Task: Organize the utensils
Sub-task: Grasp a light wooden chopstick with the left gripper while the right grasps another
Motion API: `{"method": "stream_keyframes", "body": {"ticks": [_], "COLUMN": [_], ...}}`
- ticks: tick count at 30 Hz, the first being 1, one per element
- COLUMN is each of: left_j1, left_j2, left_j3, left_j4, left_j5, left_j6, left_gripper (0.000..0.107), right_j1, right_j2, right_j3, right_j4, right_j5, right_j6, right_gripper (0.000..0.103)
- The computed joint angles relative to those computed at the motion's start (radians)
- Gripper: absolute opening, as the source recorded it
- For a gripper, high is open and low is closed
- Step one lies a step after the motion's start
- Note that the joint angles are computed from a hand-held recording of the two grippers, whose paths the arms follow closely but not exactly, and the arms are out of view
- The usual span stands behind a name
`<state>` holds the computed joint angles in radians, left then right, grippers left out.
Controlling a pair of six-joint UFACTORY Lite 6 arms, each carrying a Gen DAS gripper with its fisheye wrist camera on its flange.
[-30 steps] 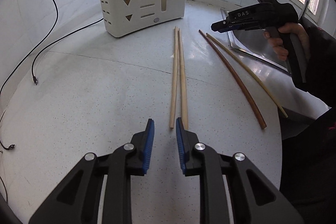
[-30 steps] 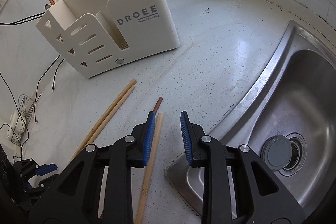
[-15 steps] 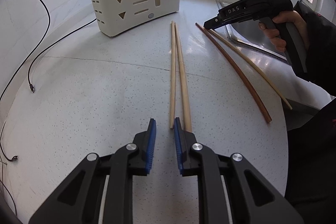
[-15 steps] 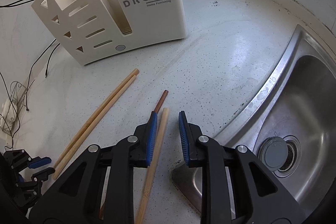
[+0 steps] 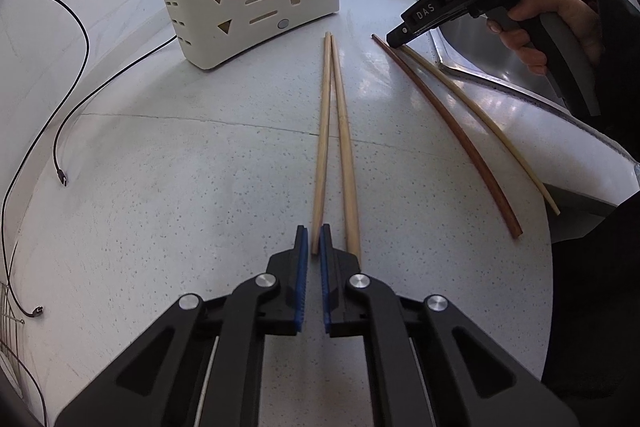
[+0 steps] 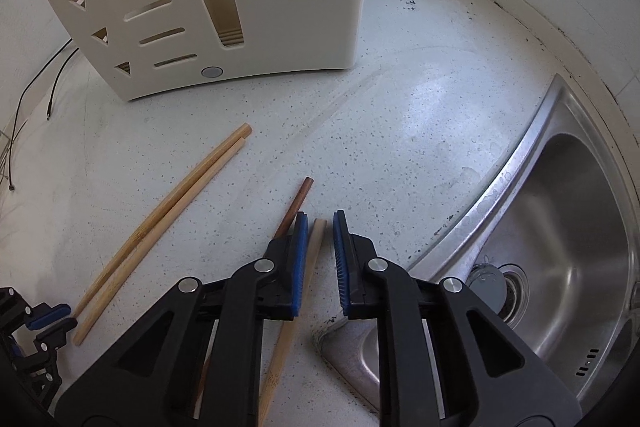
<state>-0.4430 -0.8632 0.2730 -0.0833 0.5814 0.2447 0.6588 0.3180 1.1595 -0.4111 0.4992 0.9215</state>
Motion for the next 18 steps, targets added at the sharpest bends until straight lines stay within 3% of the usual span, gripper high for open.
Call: {"method": "stream_keyframes", "body": {"ticks": [7, 13, 18], "left_j1": [0.02, 0.149, 0.171], "left_j2": [-0.016, -0.043, -0.035], "left_j3": [0.0, 0.08, 0.169], "left_j4": [-0.005, -0.156, -0.139], "left_j5": [-0.016, 0.029, 0.048], "left_j6": [-0.009, 0.144, 0.097], "left_gripper": [0.003, 0.003, 0.003], "right_j1": [-0.015, -0.098, -0.109], "right_j2": [-0.003, -0.111, -0.239], "right_j3": [0.003, -0.139, -0.234], "right_j4": [0.038, 0.14, 0.115], "right_j5": [-0.006, -0.176, -0.28], "right_j6": [-0.017, -0.111, -0.092], "right_gripper": [0.007, 0.006, 0.006]}}
